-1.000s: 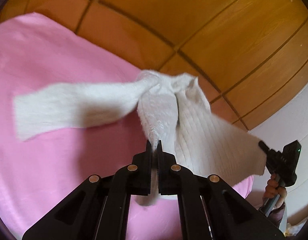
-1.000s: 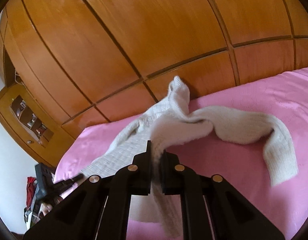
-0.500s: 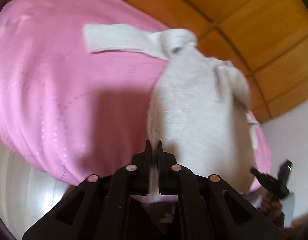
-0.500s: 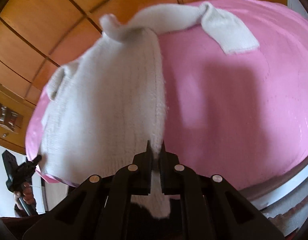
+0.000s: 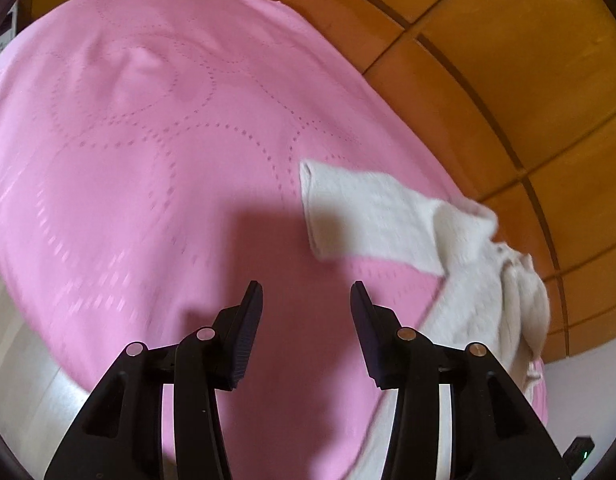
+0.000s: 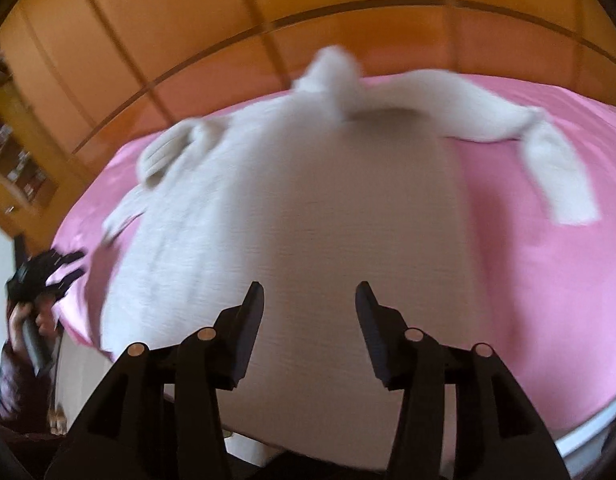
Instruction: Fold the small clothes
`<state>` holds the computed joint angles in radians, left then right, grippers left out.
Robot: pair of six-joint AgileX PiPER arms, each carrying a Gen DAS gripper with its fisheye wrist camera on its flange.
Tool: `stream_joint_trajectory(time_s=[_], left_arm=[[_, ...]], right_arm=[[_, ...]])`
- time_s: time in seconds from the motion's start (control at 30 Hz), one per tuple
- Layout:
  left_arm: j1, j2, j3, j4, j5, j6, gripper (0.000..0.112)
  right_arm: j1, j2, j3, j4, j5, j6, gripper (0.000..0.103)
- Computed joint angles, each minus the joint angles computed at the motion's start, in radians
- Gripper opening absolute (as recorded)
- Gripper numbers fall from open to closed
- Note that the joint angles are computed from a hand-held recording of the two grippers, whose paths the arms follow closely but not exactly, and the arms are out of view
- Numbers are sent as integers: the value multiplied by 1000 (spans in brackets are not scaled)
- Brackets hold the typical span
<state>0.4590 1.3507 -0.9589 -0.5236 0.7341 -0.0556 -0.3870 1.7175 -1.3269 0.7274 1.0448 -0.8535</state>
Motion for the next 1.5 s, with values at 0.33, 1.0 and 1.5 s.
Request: stream_joint_trajectory(time_s=[0.33, 1.0, 1.5], left_arm=[[-57, 283, -226, 9, -78, 5, 5], [72, 245, -598, 735, -200, -436, 4], [64, 420, -503, 739, -35, -503, 39]], right_arm=[[288, 40, 42, 30, -73, -12, 48], [347, 138, -8, -9, -57, 30, 60], [384, 147, -20, -20, -89, 52, 72]])
